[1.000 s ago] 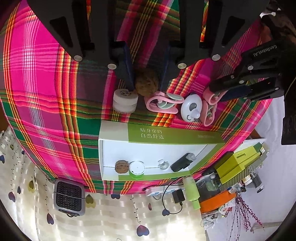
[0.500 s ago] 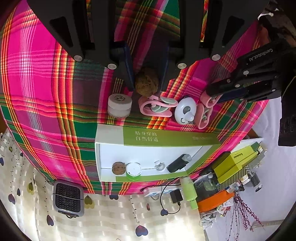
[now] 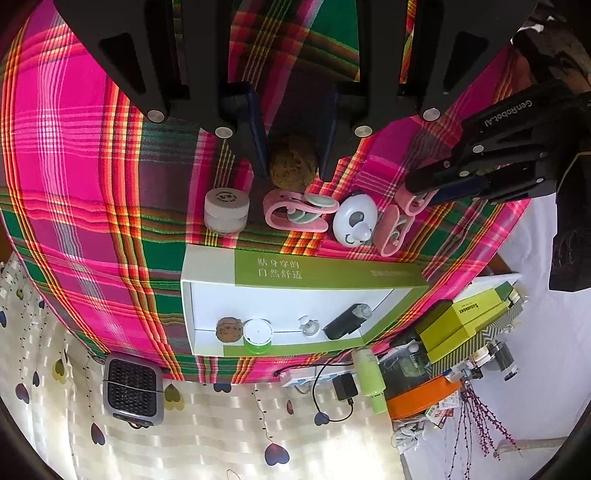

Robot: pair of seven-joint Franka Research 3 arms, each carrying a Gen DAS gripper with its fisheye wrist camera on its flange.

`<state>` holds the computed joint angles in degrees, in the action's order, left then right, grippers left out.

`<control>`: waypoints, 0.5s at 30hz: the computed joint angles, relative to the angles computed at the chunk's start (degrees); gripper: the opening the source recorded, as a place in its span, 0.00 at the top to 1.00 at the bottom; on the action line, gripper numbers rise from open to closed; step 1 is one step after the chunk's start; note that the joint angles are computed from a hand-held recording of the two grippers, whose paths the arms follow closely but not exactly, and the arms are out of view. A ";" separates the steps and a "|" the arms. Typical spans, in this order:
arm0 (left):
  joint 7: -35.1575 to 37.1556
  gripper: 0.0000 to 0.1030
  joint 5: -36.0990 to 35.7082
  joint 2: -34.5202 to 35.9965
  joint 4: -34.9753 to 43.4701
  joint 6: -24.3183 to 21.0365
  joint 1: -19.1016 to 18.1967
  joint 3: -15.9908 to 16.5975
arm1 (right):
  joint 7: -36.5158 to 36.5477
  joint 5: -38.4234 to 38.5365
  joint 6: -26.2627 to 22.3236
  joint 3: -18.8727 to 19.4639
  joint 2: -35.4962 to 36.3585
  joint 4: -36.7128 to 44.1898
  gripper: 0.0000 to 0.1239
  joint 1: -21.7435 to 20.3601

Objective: Organize objects
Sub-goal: 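Close right gripper on walnut while left gripper closes on pink clip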

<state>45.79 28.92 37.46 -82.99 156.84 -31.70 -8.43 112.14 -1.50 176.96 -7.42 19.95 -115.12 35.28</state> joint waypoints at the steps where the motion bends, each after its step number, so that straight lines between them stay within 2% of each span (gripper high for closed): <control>1: -0.36 0.78 0.34 -0.17 -0.17 0.10 -0.26 0.36 | 0.36 -0.35 0.03 -0.62 -0.03 0.02 0.77 0.58; 4: -1.20 0.79 1.09 -0.62 -0.57 0.38 -0.59 0.90 | 1.58 -1.73 0.20 -2.43 -0.16 -0.01 0.77 2.26; 15: -2.77 0.80 2.44 -1.63 -1.97 1.62 -0.33 0.94 | 1.93 -2.31 0.87 -2.52 -0.41 0.01 0.77 2.54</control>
<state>43.01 31.36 35.82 -84.95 158.46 -32.02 -7.49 114.08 -3.81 177.82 -9.94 19.54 -115.11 37.82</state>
